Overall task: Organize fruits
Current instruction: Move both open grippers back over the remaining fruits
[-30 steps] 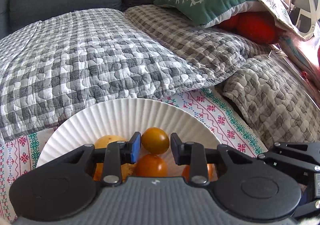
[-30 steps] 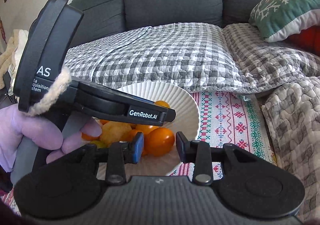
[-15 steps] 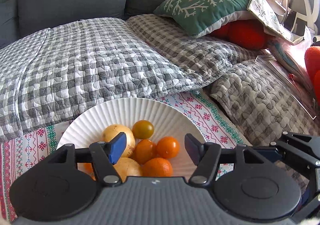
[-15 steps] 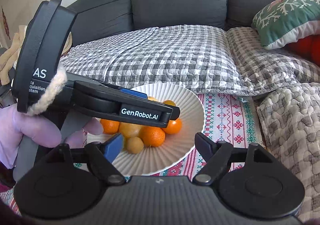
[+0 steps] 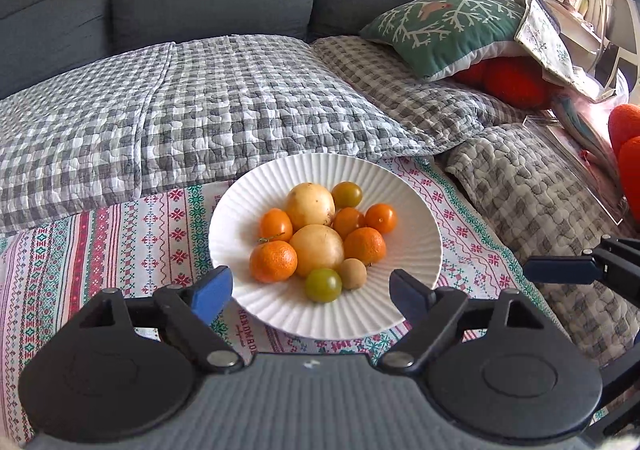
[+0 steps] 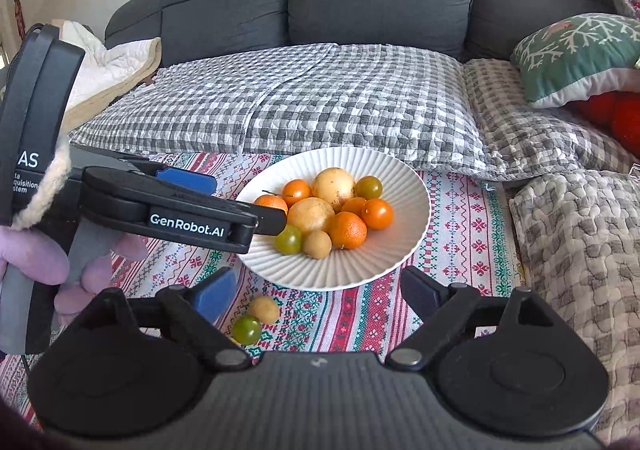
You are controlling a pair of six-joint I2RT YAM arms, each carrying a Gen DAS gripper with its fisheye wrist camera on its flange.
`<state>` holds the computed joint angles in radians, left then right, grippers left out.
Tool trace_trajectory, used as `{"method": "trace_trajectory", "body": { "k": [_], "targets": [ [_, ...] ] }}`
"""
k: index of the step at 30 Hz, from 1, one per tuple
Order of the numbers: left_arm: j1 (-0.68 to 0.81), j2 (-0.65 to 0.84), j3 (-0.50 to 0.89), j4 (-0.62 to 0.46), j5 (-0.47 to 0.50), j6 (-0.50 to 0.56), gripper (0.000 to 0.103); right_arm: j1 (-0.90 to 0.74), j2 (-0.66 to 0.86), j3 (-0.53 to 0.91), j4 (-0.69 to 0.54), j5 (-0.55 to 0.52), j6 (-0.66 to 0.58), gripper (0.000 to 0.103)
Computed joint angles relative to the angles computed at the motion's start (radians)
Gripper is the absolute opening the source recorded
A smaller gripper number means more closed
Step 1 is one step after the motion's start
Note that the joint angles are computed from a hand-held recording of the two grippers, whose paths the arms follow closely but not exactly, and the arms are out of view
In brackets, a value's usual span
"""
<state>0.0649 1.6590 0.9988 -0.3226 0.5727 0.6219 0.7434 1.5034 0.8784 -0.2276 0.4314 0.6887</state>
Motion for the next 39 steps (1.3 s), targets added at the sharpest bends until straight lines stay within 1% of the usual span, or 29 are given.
{"method": "trace_trajectory", "body": {
  "k": [3,7,9,12,16,20,24,26,30,36,38,39],
  "targets": [
    [0.065,-0.024,-0.02,-0.028,0.03,0.036,0.088,0.038,0.004,0.017,-0.03,0.022,0.034,0.09],
    [0.143,-0.045,-0.041,-0.07,0.042,0.116,0.09,0.086,0.022,0.043,-0.068,0.055,0.07,0.093],
    [0.175,-0.049,-0.045,-0.085,0.047,0.138,0.094,0.111,0.03,0.054,-0.082,0.071,0.095,0.095],
    [0.23,-0.051,-0.043,-0.12,0.06,0.17,0.097,0.136,0.04,0.064,-0.092,0.081,0.124,0.097],
    [0.29,-0.052,-0.056,-0.152,0.074,0.229,0.097,0.165,0.058,0.082,-0.121,0.115,0.157,0.098],
    [0.329,-0.051,-0.08,-0.157,0.077,0.281,0.097,0.188,0.078,0.095,-0.136,0.147,0.178,0.1],
    [0.366,-0.033,-0.087,-0.163,0.095,0.33,0.097,0.203,0.086,0.072,-0.1,0.17,0.198,0.101],
    [0.378,-0.026,-0.088,-0.167,0.087,0.349,0.097,0.201,0.088,0.05,-0.069,0.151,0.192,0.102],
    [0.413,-0.021,-0.095,-0.175,0.109,0.426,0.097,0.21,0.118,0.07,-0.114,0.156,0.184,0.102],
    [0.454,0.006,-0.109,-0.189,0.113,0.538,0.097,0.232,0.134,0.054,-0.126,0.163,0.207,0.103],
    [0.467,0.013,-0.128,-0.176,0.113,0.579,0.097,0.239,0.15,0.059,-0.138,0.176,0.207,0.103],
    [0.476,0.013,-0.145,-0.152,0.113,0.59,0.097,0.244,0.158,0.061,-0.145,0.185,0.205,0.103]
  ]
}}
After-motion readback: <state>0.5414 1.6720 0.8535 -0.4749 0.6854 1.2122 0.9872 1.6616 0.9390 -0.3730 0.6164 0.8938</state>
